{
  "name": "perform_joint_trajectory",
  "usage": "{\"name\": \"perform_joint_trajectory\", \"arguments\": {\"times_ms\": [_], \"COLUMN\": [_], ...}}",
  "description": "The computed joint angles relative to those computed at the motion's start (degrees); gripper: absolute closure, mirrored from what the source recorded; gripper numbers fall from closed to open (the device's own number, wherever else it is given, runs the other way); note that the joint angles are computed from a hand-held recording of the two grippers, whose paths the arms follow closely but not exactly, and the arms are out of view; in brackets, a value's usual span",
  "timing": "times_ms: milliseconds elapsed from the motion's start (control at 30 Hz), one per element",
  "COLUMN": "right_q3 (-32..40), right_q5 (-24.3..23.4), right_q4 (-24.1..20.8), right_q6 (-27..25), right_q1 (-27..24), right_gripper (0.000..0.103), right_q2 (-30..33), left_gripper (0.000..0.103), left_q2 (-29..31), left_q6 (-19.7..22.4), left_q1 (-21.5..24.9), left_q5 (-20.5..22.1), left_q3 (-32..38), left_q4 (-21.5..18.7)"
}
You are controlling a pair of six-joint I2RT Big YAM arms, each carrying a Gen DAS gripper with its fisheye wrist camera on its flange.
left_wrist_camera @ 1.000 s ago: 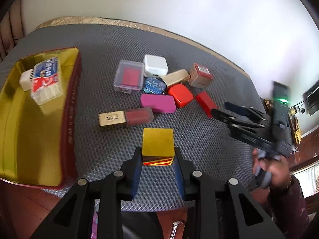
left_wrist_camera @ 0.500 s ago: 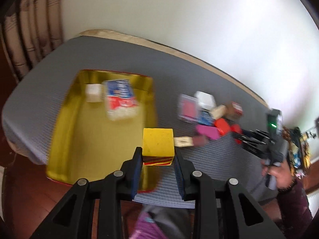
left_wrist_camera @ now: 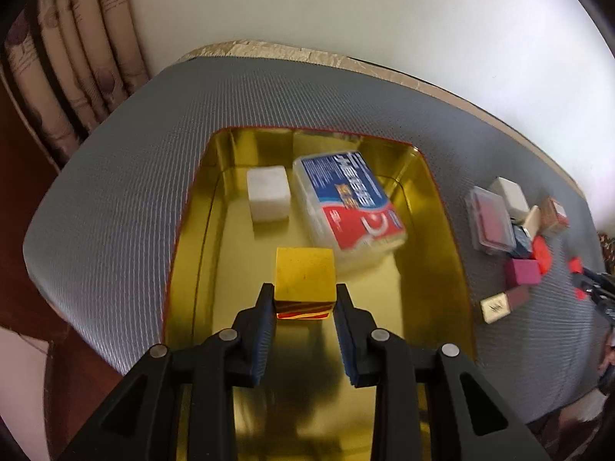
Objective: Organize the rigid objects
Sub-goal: 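Carry the yellow cube toward the tin while the right gripper grasps the red block, then release the yellow cube in the tin while the right gripper drops the red block there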
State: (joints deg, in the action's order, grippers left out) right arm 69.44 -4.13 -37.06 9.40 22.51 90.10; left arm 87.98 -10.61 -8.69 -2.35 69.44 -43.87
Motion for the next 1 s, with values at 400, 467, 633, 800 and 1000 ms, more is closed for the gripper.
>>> {"name": "perform_joint_trajectory", "arguments": {"times_ms": [400, 467, 633, 800, 1000], "right_q3": [2.5, 3.8, 10.0, 21.7, 40.9], "right_q5": [-2.8, -3.8, -8.6, -14.9, -17.3], "right_q4": [-0.2, -0.1, -0.3, -3.1, -12.8], "right_q6": [3.3, 3.9, 4.3, 4.1, 4.3], "right_q1": [3.0, 4.2, 8.9, 15.3, 21.6], "right_gripper": [0.076, 0.076, 0.076, 0.076, 0.076], "right_q2": [-2.4, -2.4, 0.2, 8.2, 22.7], "left_gripper": [0.068, 0.068, 0.061, 0.059, 0.059], "left_q2": [2.2, -1.3, -15.2, -25.6, -30.5], "left_q6": [2.0, 0.2, -8.8, -14.4, -15.0], "left_q1": [1.5, 1.6, -0.8, -3.5, -6.0], "left_q5": [1.3, 2.1, -8.0, -17.1, -22.9], "left_q3": [2.5, 0.1, -9.5, -16.7, -20.5], "left_q4": [1.1, 3.0, 5.3, 1.2, 1.3]}}
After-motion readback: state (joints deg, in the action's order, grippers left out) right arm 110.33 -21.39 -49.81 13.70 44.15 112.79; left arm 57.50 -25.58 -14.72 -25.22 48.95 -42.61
